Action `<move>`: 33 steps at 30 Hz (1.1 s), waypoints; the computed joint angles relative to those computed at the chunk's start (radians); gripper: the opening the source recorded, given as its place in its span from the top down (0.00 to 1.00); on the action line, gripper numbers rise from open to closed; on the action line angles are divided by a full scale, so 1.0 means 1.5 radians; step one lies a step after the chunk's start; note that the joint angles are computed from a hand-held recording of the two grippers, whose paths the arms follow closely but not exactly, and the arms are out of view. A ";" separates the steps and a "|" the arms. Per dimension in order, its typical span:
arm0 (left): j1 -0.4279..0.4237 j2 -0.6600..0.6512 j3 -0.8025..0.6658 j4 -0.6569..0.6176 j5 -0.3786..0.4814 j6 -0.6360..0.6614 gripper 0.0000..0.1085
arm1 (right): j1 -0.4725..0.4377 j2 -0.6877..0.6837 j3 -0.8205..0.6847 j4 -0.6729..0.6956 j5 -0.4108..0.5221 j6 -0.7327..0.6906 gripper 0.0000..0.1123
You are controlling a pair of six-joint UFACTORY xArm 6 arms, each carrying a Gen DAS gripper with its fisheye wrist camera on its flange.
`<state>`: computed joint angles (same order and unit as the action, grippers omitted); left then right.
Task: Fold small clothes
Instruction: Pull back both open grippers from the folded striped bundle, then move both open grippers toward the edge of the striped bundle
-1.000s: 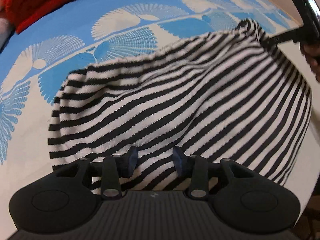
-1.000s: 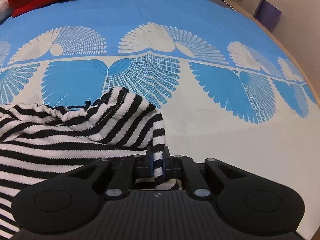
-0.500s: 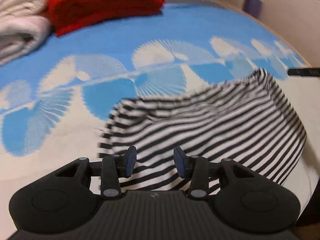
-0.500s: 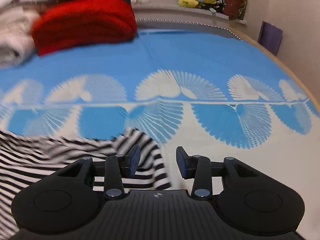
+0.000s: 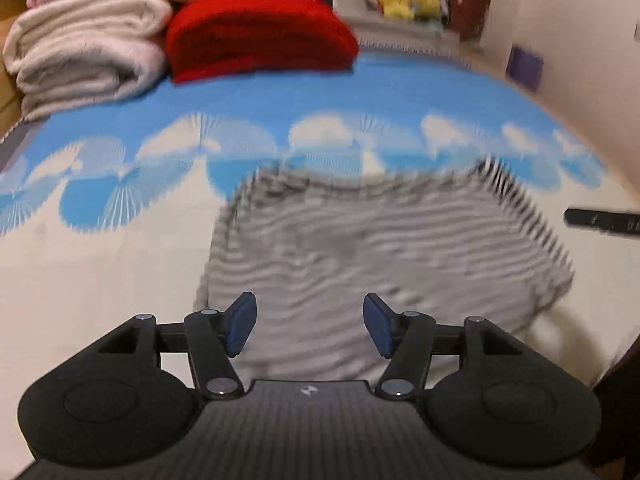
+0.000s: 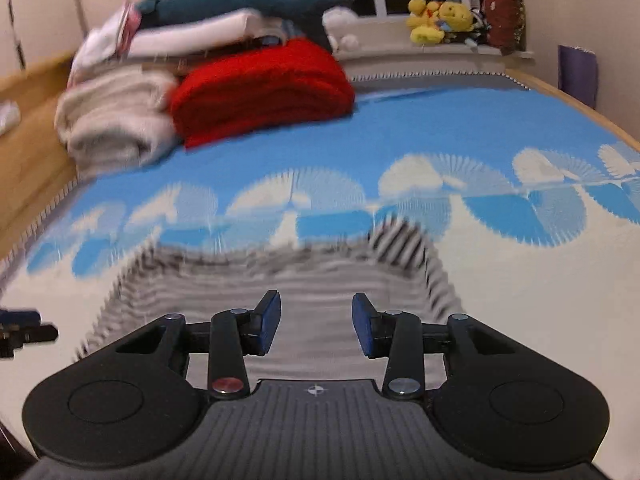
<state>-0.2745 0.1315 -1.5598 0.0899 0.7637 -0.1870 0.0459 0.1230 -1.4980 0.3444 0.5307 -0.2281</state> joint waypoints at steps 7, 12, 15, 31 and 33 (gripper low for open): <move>-0.001 0.013 -0.017 0.056 0.054 -0.056 0.40 | 0.020 -0.019 0.045 -0.108 -0.030 0.081 0.63; 0.008 0.020 -0.023 0.024 0.064 -0.051 0.40 | 0.023 -0.007 0.037 -0.157 -0.025 0.150 0.63; 0.012 0.027 -0.025 0.026 0.066 -0.051 0.40 | 0.028 -0.009 0.043 -0.145 -0.022 0.140 0.62; 0.027 0.037 -0.036 0.043 0.077 -0.103 0.36 | 0.054 0.003 0.043 -0.229 -0.045 0.155 0.57; 0.028 0.038 -0.038 0.045 0.077 -0.107 0.36 | 0.056 0.003 0.046 -0.235 -0.054 0.154 0.57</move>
